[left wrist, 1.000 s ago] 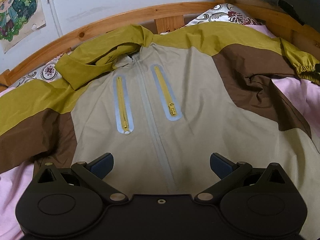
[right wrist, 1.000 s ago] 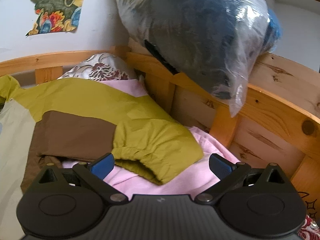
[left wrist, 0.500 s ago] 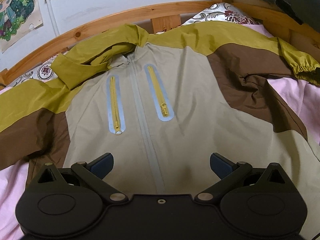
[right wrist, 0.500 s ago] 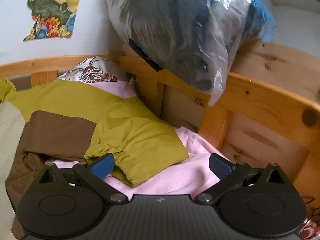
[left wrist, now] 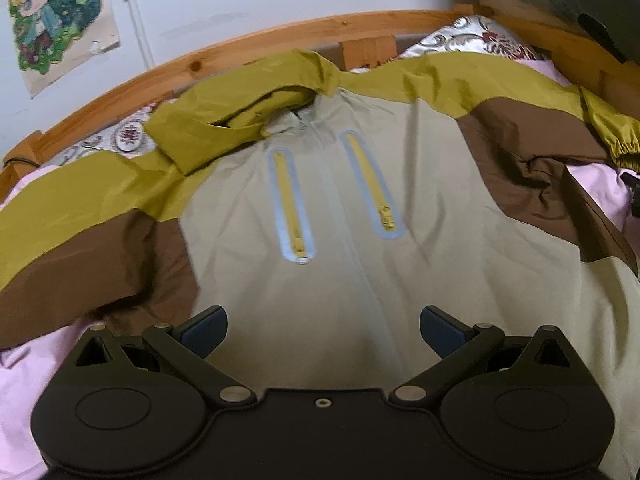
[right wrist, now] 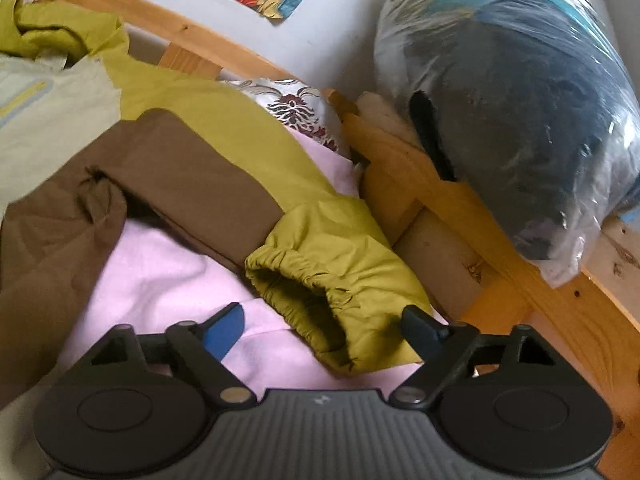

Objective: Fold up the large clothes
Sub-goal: 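Close the right tool on the olive sleeve cuff and lift it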

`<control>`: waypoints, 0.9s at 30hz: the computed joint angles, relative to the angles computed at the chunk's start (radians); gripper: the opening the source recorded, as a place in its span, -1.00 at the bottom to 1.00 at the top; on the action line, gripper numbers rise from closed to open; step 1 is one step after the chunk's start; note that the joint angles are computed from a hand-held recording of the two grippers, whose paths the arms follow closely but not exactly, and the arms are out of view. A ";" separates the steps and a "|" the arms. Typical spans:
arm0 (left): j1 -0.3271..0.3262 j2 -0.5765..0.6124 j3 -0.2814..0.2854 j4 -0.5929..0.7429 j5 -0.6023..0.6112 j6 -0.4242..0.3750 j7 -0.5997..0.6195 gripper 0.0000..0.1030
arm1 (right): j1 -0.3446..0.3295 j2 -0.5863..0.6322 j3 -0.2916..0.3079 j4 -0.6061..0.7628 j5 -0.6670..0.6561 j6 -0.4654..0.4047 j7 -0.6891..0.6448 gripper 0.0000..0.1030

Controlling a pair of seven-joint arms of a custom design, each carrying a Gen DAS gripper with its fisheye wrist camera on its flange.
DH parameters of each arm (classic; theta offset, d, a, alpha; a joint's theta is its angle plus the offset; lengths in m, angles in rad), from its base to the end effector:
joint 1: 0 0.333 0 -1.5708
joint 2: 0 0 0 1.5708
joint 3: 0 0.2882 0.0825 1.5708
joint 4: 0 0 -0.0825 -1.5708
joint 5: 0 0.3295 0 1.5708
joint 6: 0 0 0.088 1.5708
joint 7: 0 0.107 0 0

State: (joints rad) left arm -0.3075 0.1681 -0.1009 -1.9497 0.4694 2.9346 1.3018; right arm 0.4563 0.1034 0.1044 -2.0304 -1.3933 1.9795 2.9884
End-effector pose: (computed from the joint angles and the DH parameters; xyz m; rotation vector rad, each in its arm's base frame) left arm 0.5299 -0.2571 0.4884 -1.1946 2.1329 -0.7904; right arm 0.4849 0.2294 0.4294 -1.6640 1.8635 -1.7075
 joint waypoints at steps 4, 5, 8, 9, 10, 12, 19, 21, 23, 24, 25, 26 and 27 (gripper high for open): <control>0.033 -0.042 0.007 -0.050 -0.005 0.046 0.024 0.99 | -0.009 -0.003 -0.008 0.017 0.033 0.033 0.008 -0.14; 0.040 -0.052 0.011 -0.061 0.000 0.056 0.020 0.99 | -0.013 -0.016 -0.008 0.019 0.044 0.046 0.014 -0.30; 0.065 -0.069 0.006 -0.083 -0.021 0.071 0.018 0.99 | -0.025 -0.072 -0.003 0.010 0.064 0.078 0.026 -0.71; 0.073 -0.073 0.001 -0.088 -0.037 0.071 0.021 0.99 | -0.030 -0.097 0.001 0.006 0.070 0.094 0.034 -0.74; 0.082 -0.077 -0.007 -0.093 -0.062 0.072 0.033 0.99 | -0.038 -0.124 0.004 0.003 0.073 0.121 0.048 -0.75; 0.096 -0.081 -0.019 -0.102 -0.111 0.076 0.054 0.99 | -0.057 -0.173 0.011 0.009 0.073 0.180 0.068 -0.78; 0.115 -0.100 -0.052 -0.136 -0.260 0.087 0.142 0.99 | -0.138 -0.209 0.019 0.168 0.001 0.555 0.187 -0.81; 0.120 -0.112 -0.068 -0.153 -0.326 0.091 0.195 0.99 | -0.153 -0.147 0.009 0.269 0.005 0.714 0.200 -0.81; 0.125 -0.126 -0.082 -0.178 -0.398 0.112 0.261 0.99 | -0.158 -0.061 -0.005 0.379 0.052 0.864 0.173 -0.81; 0.125 -0.135 -0.085 -0.194 -0.421 0.128 0.282 0.99 | -0.157 -0.013 -0.012 0.430 0.119 0.937 0.115 -0.81; 0.125 -0.146 -0.084 -0.215 -0.431 0.151 0.288 0.99 | -0.157 0.033 -0.012 0.471 0.210 0.997 0.027 -0.81; 0.127 -0.157 -0.081 -0.237 -0.431 0.176 0.281 0.99 | -0.164 0.093 0.007 0.521 0.324 1.046 -0.101 -0.81; 0.130 -0.169 -0.079 -0.261 -0.425 0.203 0.266 0.99 | -0.174 0.146 0.039 0.566 0.421 1.062 -0.226 -0.81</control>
